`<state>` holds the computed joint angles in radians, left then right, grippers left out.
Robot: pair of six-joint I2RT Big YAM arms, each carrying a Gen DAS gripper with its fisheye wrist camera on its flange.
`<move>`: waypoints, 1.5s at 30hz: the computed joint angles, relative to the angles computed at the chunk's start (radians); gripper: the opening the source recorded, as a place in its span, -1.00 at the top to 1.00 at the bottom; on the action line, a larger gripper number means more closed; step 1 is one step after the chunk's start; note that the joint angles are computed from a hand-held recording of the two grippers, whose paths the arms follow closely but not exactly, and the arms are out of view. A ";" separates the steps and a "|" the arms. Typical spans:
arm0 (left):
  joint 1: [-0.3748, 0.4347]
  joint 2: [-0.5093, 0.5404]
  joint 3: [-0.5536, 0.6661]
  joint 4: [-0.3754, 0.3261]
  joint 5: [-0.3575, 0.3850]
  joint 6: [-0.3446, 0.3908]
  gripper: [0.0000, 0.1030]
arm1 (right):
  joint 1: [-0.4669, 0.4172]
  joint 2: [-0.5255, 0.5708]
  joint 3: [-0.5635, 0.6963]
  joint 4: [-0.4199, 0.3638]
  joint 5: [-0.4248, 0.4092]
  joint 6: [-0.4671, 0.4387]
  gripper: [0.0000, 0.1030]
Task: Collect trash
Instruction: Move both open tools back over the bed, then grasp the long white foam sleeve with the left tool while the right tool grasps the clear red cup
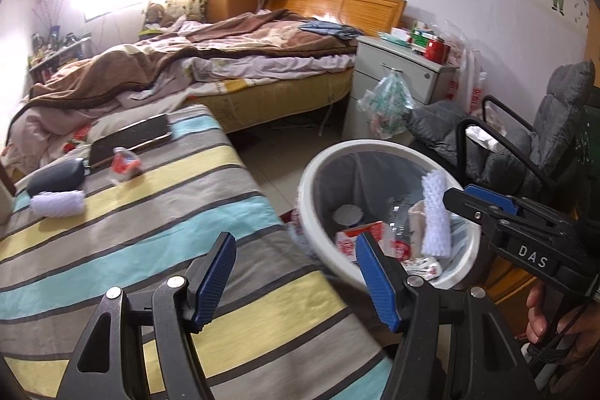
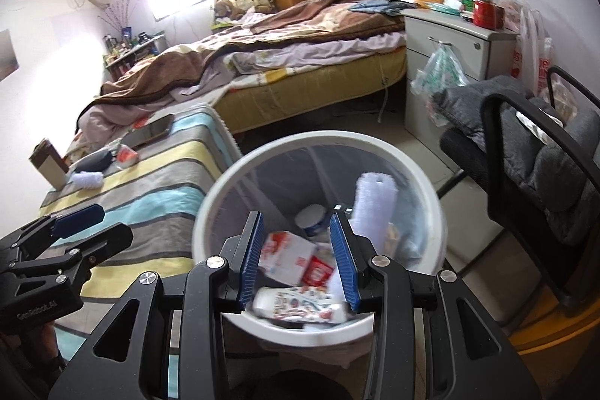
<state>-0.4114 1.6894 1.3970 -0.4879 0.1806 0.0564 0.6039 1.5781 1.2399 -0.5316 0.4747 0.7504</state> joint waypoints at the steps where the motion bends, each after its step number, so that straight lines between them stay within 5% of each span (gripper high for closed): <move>1: 0.009 -0.006 -0.006 0.004 0.000 -0.003 -0.28 | 0.004 0.007 0.008 0.006 -0.002 -0.007 0.22; 5: 0.043 -0.024 -0.028 0.011 -0.001 -0.013 -0.28 | 0.015 0.028 0.029 0.025 -0.015 -0.027 0.01; 24: 0.262 0.031 0.022 -0.024 -0.045 -0.088 -0.28 | 0.050 0.216 0.263 0.018 -0.121 -0.155 0.01; 34: 0.349 0.166 0.183 -0.079 -0.006 -0.163 -0.28 | 0.048 0.335 0.426 -0.046 -0.165 -0.216 0.01; 45: 0.351 0.348 0.441 -0.180 -0.078 -0.192 -0.31 | 0.033 0.463 0.625 -0.127 -0.218 -0.255 0.01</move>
